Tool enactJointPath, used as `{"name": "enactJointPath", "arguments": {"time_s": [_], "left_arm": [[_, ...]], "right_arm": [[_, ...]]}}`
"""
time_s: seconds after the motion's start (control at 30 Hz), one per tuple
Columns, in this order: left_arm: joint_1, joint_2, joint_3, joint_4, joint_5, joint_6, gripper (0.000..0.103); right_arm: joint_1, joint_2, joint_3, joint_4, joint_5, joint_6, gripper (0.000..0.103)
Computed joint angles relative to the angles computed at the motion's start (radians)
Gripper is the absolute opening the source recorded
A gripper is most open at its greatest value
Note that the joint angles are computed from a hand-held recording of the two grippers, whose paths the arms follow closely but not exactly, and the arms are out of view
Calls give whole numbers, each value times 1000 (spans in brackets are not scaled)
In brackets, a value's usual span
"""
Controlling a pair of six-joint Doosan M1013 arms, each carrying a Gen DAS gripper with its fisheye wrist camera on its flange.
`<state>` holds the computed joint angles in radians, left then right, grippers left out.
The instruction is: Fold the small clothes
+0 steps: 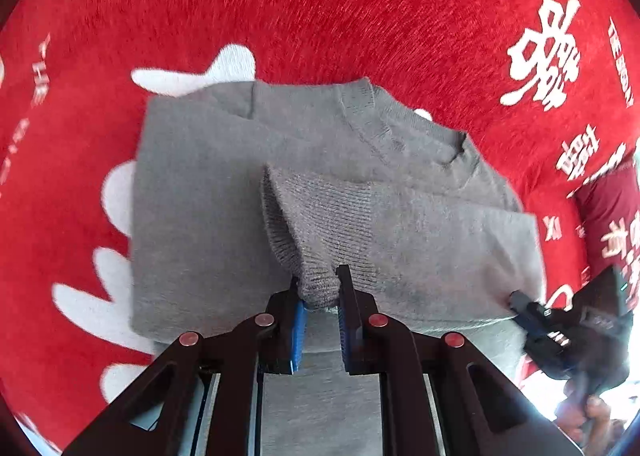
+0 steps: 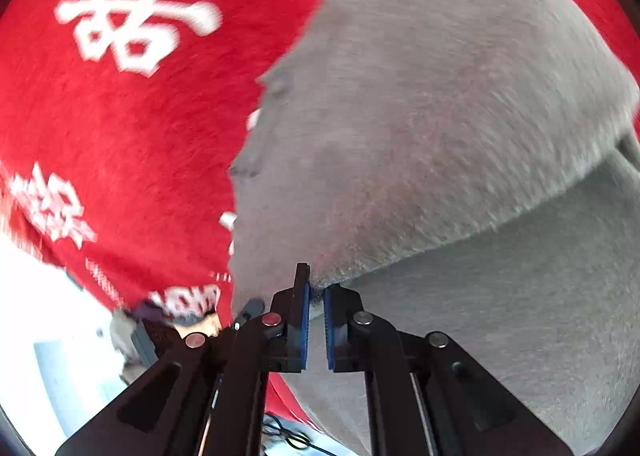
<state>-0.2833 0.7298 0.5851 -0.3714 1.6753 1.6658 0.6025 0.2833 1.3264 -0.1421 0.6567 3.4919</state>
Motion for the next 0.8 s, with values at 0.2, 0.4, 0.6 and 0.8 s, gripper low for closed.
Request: {"name": "enactJointPath", "arguments": {"time_s": [0.2, 0.4, 0.6, 0.8], "left_arm": [[-12, -31, 56, 124, -40, 34, 38], [-29, -68, 94, 213, -88, 57, 85], [-38, -61, 75, 227, -101, 27, 85], [-78, -53, 98, 360, -112, 26, 85]], "right_arm": [[-19, 58, -75, 195, 169, -258, 13], [-15, 58, -185, 154, 410, -485, 49], [-18, -9, -149, -37, 609, -388, 49], [-92, -63, 15, 139, 448, -353, 20]]}}
